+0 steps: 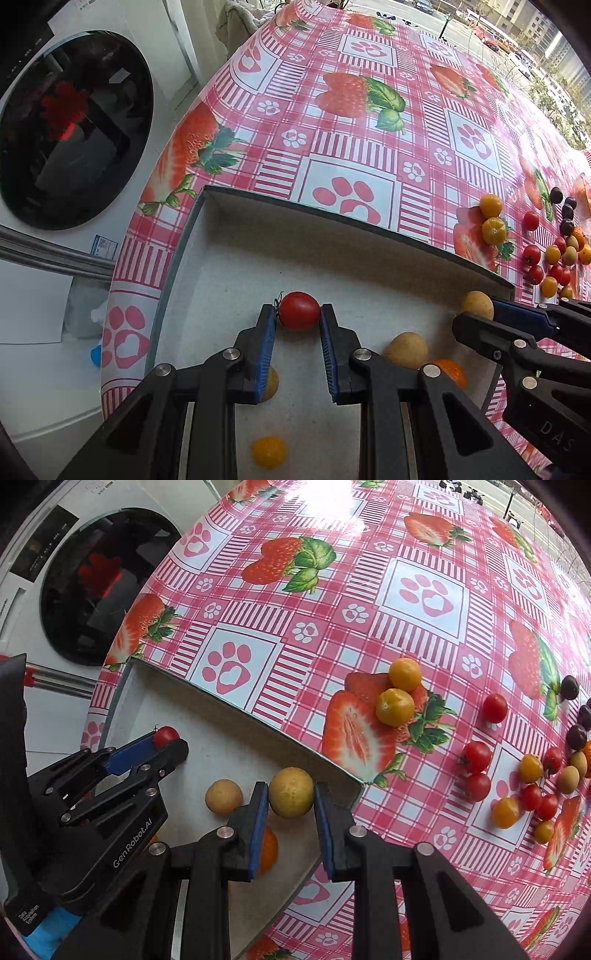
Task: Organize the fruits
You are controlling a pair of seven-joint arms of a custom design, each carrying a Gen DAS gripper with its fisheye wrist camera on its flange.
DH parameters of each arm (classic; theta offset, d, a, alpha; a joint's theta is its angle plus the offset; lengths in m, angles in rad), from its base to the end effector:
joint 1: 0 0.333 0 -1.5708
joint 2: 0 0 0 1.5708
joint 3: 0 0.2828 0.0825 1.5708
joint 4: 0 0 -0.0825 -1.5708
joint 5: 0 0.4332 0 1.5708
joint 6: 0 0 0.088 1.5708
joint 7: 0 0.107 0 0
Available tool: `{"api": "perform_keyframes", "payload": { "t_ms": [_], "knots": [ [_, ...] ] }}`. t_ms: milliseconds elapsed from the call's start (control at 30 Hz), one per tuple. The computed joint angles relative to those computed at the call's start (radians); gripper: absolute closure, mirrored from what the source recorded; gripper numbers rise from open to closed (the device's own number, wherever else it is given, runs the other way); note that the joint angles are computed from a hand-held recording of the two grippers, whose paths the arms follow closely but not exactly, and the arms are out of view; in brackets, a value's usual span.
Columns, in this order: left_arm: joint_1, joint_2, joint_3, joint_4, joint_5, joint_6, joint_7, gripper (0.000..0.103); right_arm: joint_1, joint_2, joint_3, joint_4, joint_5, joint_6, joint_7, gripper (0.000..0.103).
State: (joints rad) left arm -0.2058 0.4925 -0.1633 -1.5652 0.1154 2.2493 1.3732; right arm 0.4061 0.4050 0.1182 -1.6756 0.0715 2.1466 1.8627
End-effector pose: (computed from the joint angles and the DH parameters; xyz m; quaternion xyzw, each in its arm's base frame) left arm 0.6912 -0.2492 0.3291 -0.6266 0.7729 -0.0818 0.0574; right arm 0.6080 0.3480 0.3221 -0.7677 0.6377 0.0374 0.0514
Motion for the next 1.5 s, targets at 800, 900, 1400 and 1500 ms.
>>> {"api": "perform_keyframes", "payload": {
  "t_ms": [800, 900, 1400, 1500],
  "knots": [
    [0.011, -0.127, 0.013, -0.122, 0.03, 0.009, -0.065, 0.009, -0.02, -0.14, 0.007, -0.13, 0.069, 0.043, -0.014, 0.02],
    [0.026, -0.179, 0.005, -0.18, 0.01, 0.033, -0.071, 0.001, -0.011, -0.183, 0.001, -0.162, 0.036, 0.022, 0.028, 0.015],
    [0.042, -0.435, -0.023, -0.389, -0.05, -0.07, -0.019, 0.001, 0.03, -0.343, 0.029, -0.245, -0.065, -0.128, 0.053, 0.014],
    [0.039, -0.482, -0.027, -0.432, -0.044, -0.11, -0.009, 0.001, 0.038, -0.363, 0.034, -0.247, -0.058, -0.154, 0.053, 0.014]
  ]
}}
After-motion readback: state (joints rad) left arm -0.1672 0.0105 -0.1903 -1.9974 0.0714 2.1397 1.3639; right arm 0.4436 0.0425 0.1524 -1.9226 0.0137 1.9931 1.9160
